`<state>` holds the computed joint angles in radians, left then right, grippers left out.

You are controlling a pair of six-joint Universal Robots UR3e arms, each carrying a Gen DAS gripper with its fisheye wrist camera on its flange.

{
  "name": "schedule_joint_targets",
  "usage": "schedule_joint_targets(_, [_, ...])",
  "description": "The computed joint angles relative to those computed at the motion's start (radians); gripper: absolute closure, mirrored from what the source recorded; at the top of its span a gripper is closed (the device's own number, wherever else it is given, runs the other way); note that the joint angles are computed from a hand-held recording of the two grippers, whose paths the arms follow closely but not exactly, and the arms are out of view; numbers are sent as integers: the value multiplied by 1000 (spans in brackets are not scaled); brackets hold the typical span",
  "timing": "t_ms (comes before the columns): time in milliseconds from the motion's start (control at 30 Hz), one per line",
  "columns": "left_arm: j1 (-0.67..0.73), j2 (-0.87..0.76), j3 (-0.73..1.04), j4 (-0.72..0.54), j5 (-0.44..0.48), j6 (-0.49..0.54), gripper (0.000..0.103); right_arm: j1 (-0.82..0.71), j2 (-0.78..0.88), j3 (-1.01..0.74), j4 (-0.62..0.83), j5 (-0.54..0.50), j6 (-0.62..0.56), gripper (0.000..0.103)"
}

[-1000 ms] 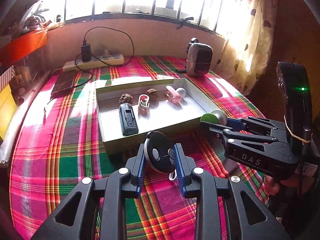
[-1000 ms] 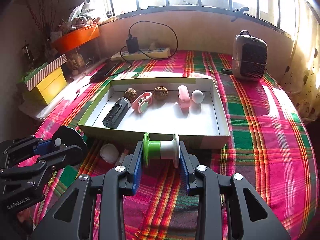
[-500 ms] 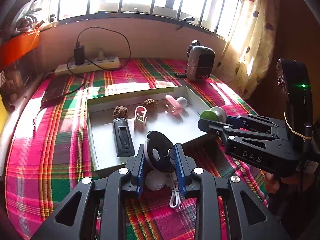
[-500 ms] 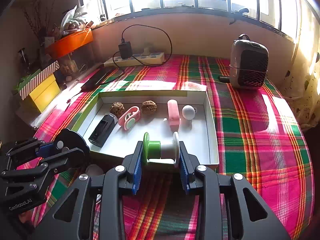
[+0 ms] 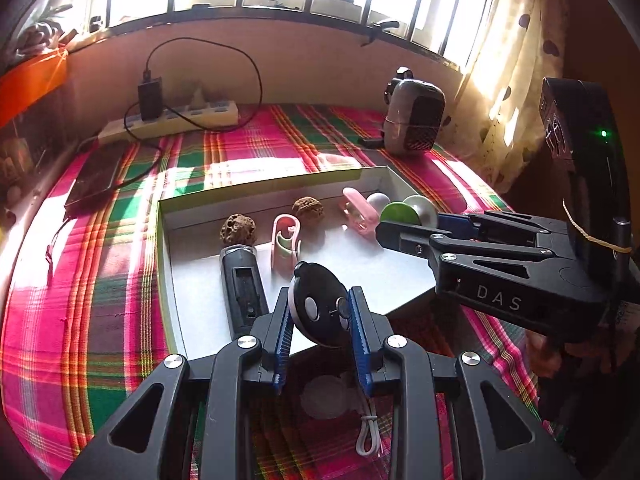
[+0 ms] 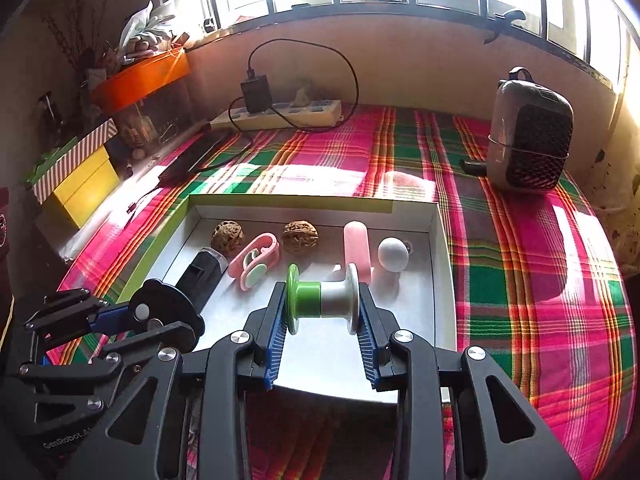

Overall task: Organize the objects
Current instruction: 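Carry the spool with the right tool while the left tool carries the disc into the box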

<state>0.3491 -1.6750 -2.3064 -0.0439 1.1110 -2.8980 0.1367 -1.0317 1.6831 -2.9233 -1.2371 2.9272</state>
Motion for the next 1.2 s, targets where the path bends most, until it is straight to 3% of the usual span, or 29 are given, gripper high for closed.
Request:
schedule_joint_targets(500, [-47, -131, 117, -11, 54, -21, 78, 13, 141, -236, 172, 34, -44, 69])
schedule_joint_targets(1200, [-64, -187, 166, -17, 89, -36, 78, 39, 231, -349, 214, -21, -42, 69])
